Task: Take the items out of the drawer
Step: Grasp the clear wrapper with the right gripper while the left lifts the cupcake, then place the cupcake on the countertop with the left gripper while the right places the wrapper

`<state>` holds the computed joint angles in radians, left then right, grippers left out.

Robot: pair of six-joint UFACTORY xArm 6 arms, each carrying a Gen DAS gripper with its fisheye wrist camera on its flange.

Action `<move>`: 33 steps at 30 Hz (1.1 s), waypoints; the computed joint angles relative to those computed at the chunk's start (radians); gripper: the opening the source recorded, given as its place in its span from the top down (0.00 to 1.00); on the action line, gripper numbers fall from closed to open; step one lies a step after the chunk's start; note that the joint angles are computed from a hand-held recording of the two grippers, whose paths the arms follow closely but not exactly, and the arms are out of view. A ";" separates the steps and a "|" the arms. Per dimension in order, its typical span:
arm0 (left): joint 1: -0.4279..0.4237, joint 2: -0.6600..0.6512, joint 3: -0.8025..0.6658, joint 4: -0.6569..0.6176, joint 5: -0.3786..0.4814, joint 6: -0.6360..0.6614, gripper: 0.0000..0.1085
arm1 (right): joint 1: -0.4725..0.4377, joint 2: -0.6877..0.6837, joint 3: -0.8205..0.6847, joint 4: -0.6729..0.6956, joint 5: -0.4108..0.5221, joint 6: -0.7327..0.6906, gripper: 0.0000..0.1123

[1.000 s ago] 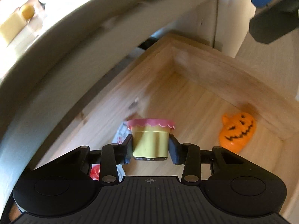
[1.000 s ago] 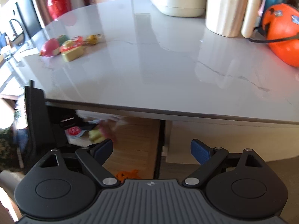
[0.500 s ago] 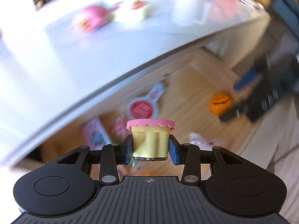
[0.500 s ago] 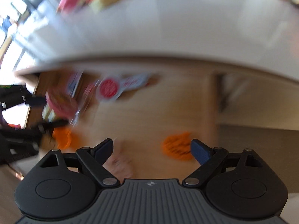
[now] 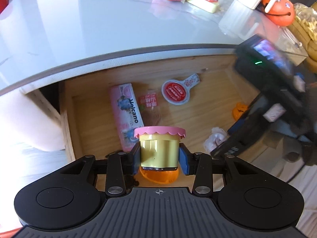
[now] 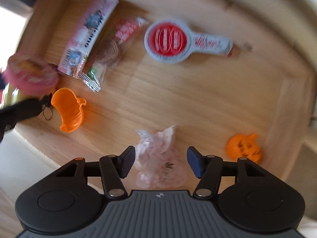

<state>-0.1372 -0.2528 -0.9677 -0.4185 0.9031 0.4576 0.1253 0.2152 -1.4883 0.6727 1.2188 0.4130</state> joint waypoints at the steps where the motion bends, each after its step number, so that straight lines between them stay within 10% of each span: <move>1: 0.004 -0.003 0.003 -0.012 0.000 0.011 0.60 | -0.001 0.020 -0.017 0.021 0.020 0.001 0.51; 8: -0.003 -0.023 0.014 -0.009 -0.015 0.041 0.60 | 0.004 0.059 -0.060 0.018 0.074 -0.007 0.81; 15: -0.012 -0.027 0.007 0.006 -0.025 0.055 0.60 | -0.009 -0.146 0.154 0.048 -0.120 0.008 0.85; 21: 0.057 -0.036 -0.087 -0.354 0.029 0.255 0.60 | -0.070 -0.441 0.349 -0.013 -0.280 0.093 0.85; 30: -0.071 0.245 -0.376 -0.122 -0.449 -0.081 0.60 | -0.217 -0.543 0.307 -0.433 -0.443 0.279 0.86; 33: -0.058 0.307 -0.398 -0.146 -0.442 -0.075 0.60 | -0.259 -0.433 0.216 -0.569 -0.436 0.319 0.86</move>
<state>-0.1949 0.0541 -1.3658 -0.5640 0.4611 0.3827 -0.1341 -0.2182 -1.2718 0.1033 0.7830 0.7315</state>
